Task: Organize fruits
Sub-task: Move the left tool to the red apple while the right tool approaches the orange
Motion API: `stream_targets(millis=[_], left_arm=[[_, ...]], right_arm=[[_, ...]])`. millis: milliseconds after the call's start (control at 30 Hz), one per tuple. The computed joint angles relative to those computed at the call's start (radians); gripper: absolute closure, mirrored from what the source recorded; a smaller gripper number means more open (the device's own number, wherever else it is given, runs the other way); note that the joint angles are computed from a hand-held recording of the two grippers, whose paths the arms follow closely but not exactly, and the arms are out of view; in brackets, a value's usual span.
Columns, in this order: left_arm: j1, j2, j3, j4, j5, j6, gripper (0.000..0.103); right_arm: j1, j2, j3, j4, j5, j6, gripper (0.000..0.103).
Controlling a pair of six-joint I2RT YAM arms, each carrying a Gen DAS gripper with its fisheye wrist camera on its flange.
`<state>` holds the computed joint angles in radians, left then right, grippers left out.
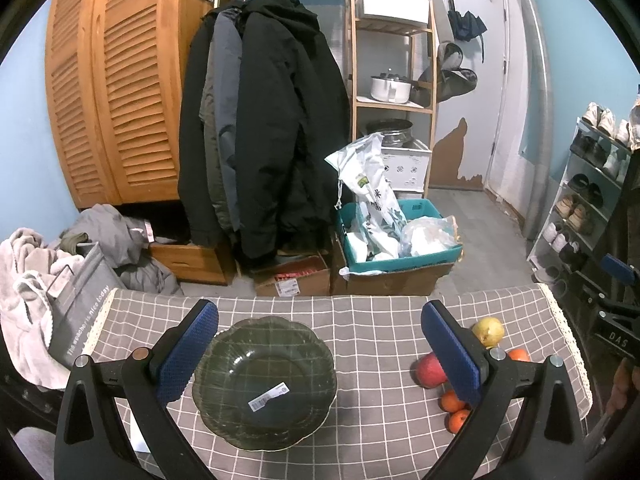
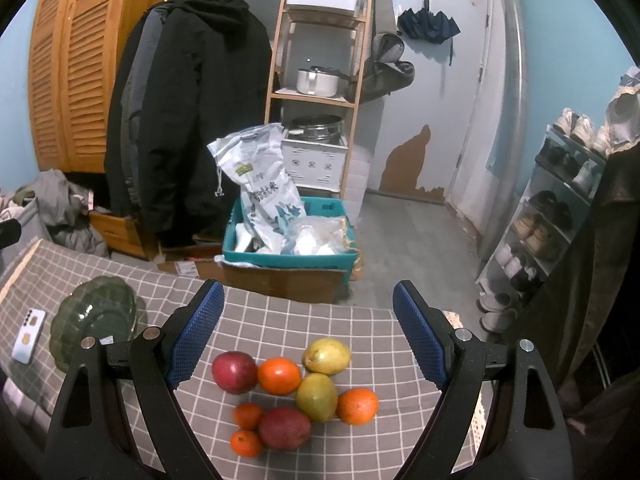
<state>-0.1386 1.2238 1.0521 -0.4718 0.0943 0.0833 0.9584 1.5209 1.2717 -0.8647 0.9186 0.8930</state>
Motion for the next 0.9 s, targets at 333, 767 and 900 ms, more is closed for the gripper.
stream_targets(millis=[333,767,900], left_arm=[[-0.048,0.029,-0.037,0.029,-0.042,0.011,0.001],[-0.137,0.137,-0.043,0.048,-0.074,0.021,0.001],[-0.17,0.172,-0.042,0.054,-0.086,0.015,0.001]], right_arm=[[-0.054,-0.104,-0.128,0.002,-0.046,-0.003,0.018],[-0.123,-0.079,-0.175,-0.057,-0.137,0.061,0.018],[-0.152,-0.073,-0.215,-0.041,-0.194,0.059,0.018]])
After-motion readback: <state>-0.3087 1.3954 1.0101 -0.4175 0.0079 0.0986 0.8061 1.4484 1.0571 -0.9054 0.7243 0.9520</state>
